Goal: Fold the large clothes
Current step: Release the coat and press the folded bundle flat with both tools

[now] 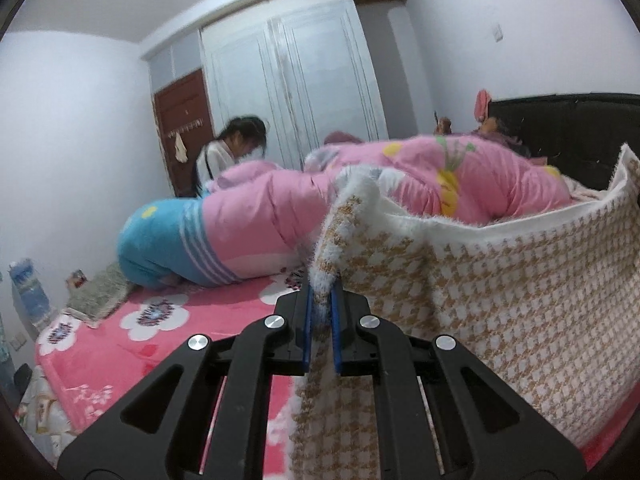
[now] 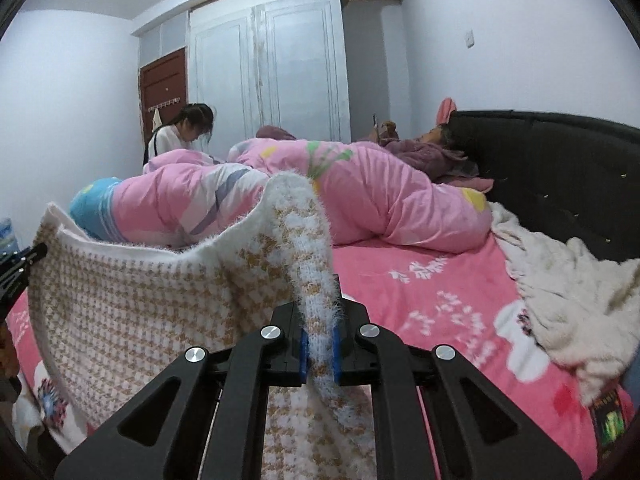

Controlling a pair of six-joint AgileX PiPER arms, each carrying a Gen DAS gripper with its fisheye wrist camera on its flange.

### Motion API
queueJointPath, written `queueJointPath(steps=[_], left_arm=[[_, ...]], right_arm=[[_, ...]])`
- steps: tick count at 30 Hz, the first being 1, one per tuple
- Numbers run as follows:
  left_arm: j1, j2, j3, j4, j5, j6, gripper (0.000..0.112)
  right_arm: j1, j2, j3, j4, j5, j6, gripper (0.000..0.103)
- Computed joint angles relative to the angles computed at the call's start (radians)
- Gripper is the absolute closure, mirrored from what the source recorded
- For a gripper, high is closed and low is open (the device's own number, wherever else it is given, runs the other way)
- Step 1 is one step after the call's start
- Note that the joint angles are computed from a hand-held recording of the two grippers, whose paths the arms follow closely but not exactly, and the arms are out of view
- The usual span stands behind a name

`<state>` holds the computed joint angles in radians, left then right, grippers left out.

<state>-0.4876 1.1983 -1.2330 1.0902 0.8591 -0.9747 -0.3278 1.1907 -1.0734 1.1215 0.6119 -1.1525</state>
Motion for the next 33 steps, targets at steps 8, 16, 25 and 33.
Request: queueJointPath(steps=[8, 16, 25, 33], left_arm=[[0.288, 0.504, -0.353, -0.573, -0.065, 0.465, 0.101], [0.428, 0.467, -0.300, -0.851, -0.170, 0.578, 0.091], [0.392, 0.716, -0.667, -1.123, 0.032, 0.794, 0.083], [0.585, 0.660, -0.530, -1.270, -0.021, 0.664, 0.079]], right_arm=[[0.202, 0.532, -0.377, -0.424, -0.075, 0.407, 0.094], [0.105, 0.610, -0.449, -0.336, 0.051, 0.396, 0.048], [0.225, 0.803, -0.771, -0.419, 0.298, 0.536, 0.047], [0.077, 0.831, -0.805, -0.492, 0.274, 0.796, 0.065]])
